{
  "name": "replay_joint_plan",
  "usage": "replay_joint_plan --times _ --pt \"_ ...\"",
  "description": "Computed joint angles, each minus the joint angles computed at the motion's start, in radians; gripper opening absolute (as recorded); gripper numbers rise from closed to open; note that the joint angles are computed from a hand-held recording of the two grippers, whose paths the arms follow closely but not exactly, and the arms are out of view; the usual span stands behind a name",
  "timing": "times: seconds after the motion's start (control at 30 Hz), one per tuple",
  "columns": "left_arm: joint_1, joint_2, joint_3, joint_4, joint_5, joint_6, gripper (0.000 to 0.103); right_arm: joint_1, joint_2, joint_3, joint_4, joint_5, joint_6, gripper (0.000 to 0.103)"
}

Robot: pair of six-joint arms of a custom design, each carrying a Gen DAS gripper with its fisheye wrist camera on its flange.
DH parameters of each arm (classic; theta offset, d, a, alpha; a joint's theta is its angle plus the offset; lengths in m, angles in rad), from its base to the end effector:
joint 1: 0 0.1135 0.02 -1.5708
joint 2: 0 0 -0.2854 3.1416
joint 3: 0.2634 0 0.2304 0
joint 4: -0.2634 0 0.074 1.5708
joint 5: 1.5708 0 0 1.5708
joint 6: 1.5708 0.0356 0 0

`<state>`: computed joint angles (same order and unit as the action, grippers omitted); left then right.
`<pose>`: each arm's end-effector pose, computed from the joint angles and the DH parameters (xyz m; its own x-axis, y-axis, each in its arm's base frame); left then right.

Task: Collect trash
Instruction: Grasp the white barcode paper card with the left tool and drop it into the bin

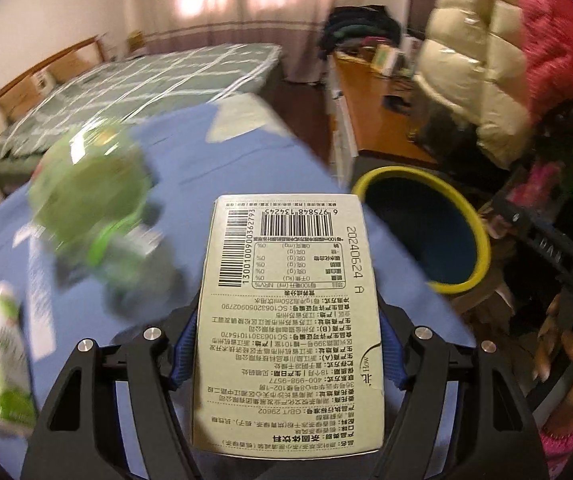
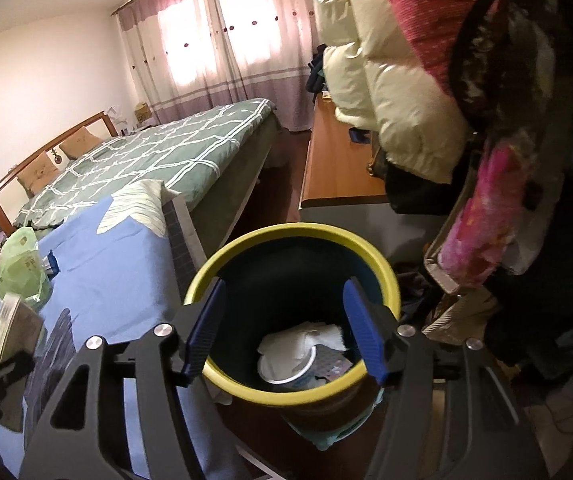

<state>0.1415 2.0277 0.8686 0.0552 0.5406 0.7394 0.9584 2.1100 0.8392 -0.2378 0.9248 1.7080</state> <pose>0.3362 0.0294 0.0964 -0.5801 0.5009 -0.6423 0.6758 0.7362 -0.0363 0.1931 0.2255 0.0684 -0.3812 0.4947 -0.7810 0.6318 0.7561 0.1706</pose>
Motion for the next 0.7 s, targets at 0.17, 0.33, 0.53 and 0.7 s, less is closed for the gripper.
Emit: replay_joint_plan --times 0.17,0.33,0.53,0.7 --pt "-0.147 -0.040 -0.013 0.002 -0.011 -0.063 0.071 0.043 -0.043 -0.036 -0.119 0.026 0.125 0.058" --pt "-0.310 0.003 0.056 0.014 -0.072 -0.167 0.071 0.082 -0.075 -0.067 -0.220 0.031 0.238 0.059" --pt "-0.466 0.133 0.183 -0.013 -0.161 -0.256 0.071 0.091 -0.075 -0.119 -0.194 0.001 0.284 0.059" --pt "-0.542 0.226 0.268 -0.021 -0.212 -0.309 0.071 0.094 -0.068 -0.138 -0.171 -0.015 0.292 0.059"
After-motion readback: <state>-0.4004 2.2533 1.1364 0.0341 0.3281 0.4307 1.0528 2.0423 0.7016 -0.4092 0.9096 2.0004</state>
